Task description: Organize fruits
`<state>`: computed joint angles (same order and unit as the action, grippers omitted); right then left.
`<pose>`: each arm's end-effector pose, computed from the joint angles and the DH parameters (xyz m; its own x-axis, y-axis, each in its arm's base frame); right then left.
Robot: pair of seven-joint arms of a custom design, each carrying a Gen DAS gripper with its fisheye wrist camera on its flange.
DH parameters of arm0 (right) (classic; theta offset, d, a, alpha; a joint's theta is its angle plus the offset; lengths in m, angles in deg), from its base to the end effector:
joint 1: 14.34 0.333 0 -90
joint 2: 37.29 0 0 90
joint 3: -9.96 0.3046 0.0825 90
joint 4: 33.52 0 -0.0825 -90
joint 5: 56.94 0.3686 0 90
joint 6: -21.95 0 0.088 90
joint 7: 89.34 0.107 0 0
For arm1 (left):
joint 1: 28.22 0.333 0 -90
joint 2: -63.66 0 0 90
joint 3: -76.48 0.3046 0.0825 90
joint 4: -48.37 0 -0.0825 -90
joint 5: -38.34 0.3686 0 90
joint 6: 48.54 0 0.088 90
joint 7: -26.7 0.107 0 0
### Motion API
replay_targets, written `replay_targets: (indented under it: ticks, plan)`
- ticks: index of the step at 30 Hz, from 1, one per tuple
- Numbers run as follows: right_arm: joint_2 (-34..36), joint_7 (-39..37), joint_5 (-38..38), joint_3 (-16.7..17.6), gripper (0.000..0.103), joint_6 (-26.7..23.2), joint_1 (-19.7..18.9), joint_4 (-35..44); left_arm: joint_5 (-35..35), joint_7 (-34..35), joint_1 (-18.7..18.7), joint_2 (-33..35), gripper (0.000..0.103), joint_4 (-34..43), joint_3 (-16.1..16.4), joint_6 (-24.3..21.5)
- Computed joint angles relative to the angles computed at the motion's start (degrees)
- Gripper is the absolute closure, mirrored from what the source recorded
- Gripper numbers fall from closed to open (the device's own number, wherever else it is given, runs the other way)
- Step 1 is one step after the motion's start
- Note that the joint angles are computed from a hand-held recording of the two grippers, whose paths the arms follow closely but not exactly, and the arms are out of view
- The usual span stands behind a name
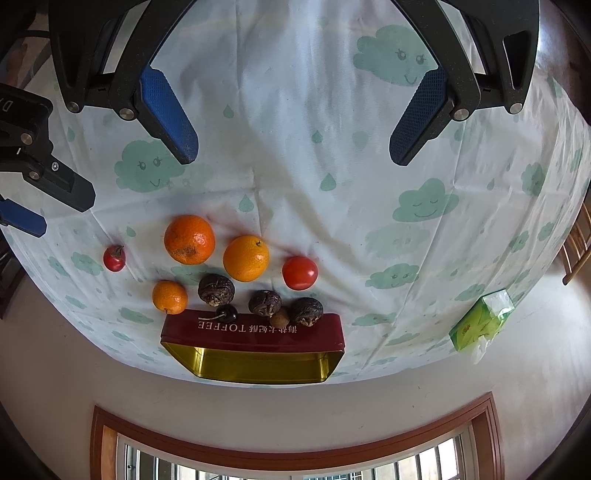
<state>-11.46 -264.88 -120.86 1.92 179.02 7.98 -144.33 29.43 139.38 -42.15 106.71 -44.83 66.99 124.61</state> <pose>0.5943 0.1931 0.2755 -0.3838 -0.9234 0.0032 -0.7048 0.2907 -0.6470 0.6712 -0.2526 0.2608 -0.5370 -0.8433 -0.0208 -0.6575 0.4338 -0.6161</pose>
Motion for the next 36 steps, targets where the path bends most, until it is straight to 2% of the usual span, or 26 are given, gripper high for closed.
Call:
replay_targets:
  ticks: [14, 36]
  plan:
    - [0.19, -0.20, 0.60, -0.14, 0.011, 0.62, -0.05, 0.05, 0.79, -1.55, -1.12, 0.10, 0.000, 0.29, 1.33, -0.24]
    - [0.79, -0.43, 1.40, -0.55, 0.013, 1.56, 0.21, 0.31, 1.08, -1.56, -0.77, 0.34, 0.000, 0.48, 0.94, -0.18]
